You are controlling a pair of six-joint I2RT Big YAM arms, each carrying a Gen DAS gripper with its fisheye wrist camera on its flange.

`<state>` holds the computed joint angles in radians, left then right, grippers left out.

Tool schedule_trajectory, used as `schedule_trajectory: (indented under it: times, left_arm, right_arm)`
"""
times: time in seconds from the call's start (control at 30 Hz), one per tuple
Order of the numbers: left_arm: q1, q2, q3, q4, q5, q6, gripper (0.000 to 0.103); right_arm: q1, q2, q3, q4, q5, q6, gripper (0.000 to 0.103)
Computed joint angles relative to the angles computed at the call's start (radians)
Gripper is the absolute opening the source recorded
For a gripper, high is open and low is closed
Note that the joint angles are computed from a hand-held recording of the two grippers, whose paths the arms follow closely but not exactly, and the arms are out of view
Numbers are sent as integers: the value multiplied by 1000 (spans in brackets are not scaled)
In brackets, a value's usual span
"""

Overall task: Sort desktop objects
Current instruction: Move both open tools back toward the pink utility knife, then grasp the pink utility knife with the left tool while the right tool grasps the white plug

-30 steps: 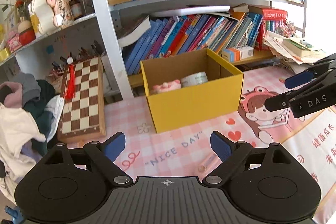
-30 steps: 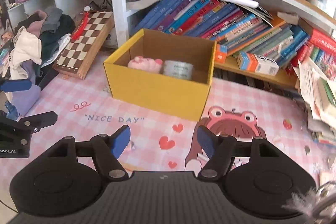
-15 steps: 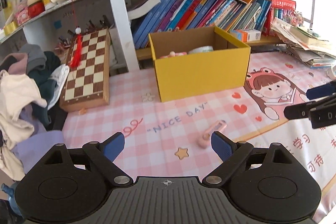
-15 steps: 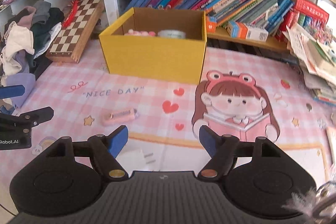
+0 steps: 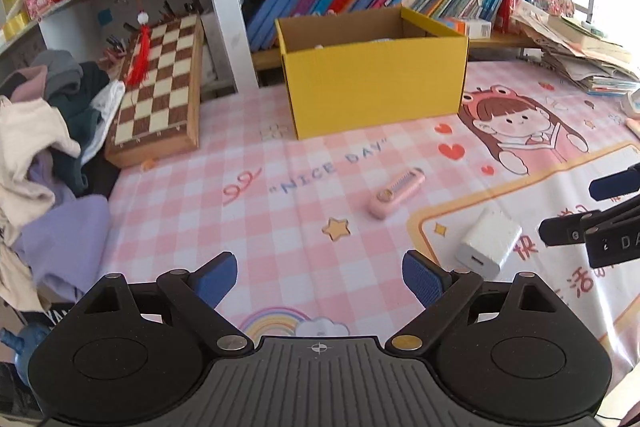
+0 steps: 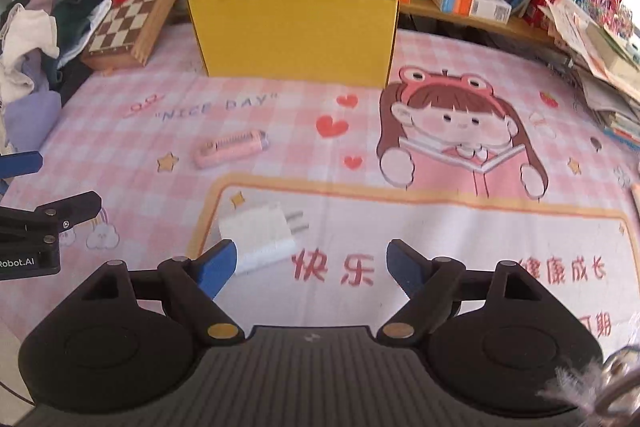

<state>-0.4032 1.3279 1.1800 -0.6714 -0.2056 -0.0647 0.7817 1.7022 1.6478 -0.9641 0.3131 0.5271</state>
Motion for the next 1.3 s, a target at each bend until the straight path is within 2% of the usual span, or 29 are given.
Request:
schedule_trajectory:
  times: [0.23, 0.63, 0.8, 0.9, 0.97, 1.03, 1.3]
  left_arm:
    - [-8, 7, -11, -3, 5, -13, 92]
    - [-7, 27, 2, -18, 49, -52, 92]
    - [-14, 31, 1, -14, 18, -60, 92]
    - [-12, 33, 3, -7, 14, -67, 92]
    - [-11, 37, 6, 1, 16, -69, 92]
    - [-13, 47, 12, 8, 15, -64, 92]
    - [-21, 105, 47, 50, 32, -48, 90]
  right_arm:
    - [32, 11, -23, 15, 35, -73, 84]
    - [18, 46, -10, 69, -31, -138, 84]
    - [9, 84, 28, 73, -44, -202, 81]
    - [4, 104, 46, 72, -54, -226, 74]
    - [0, 117, 60, 65, -57, -241, 57]
    - [-8, 121, 62, 66, -87, -253, 48]
    - [-24, 90, 29, 71, -96, -272, 47]
